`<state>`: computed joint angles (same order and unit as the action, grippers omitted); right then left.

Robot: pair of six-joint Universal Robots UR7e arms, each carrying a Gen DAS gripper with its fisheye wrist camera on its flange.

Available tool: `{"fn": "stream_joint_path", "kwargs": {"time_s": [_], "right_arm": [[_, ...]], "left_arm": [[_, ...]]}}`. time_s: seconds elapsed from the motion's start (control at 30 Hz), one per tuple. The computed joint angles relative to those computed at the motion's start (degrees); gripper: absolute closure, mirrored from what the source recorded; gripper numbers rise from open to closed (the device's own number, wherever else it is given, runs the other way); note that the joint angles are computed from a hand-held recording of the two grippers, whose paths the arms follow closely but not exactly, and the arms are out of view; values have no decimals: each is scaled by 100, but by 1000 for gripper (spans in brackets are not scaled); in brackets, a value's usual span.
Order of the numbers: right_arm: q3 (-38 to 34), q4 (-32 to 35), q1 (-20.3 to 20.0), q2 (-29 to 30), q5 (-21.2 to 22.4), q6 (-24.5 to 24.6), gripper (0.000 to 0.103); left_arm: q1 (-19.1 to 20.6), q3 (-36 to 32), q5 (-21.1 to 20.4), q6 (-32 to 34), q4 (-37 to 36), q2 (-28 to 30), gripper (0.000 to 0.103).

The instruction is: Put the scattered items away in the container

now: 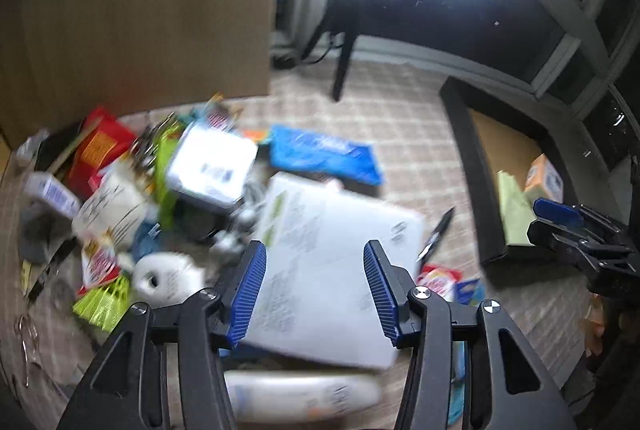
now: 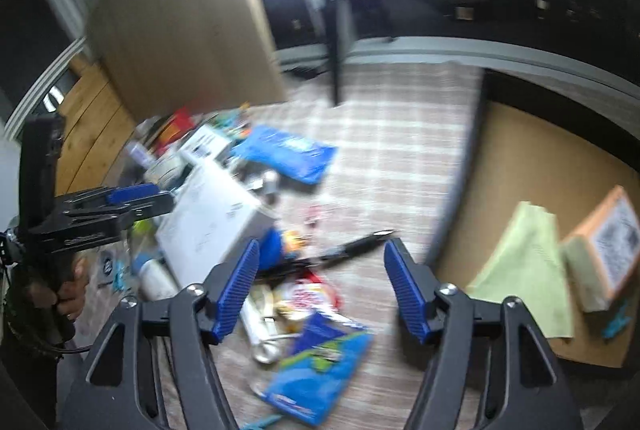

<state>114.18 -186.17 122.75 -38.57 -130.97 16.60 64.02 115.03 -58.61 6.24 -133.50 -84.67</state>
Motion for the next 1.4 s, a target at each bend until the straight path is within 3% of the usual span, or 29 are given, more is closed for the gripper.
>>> {"fn": "stream_joint_path", "kwargs": {"time_s": [0.2,0.43,0.67,0.77,1.07,1.4], "right_arm": [[-499,436,-74,435,550,40,52],[-750,761,-215,679,816,214,54],[-891,760,-368,846,1121,230,54],[-966,776,-301,901,904,230,54],[-619,370,-224,569,766,172,54],[95,-153,-149,-218,252,195,54]], "left_arm": [[287,-64,-256,321,114,21,56],[629,-312,-747,535,360,187,56],[720,-451,-1138,778,677,315,55],[603,-336,-982,869,622,281,52],[305,-171,-1074,795,430,143,52],[-341,-225,-1326,812,-7,442,52]]}}
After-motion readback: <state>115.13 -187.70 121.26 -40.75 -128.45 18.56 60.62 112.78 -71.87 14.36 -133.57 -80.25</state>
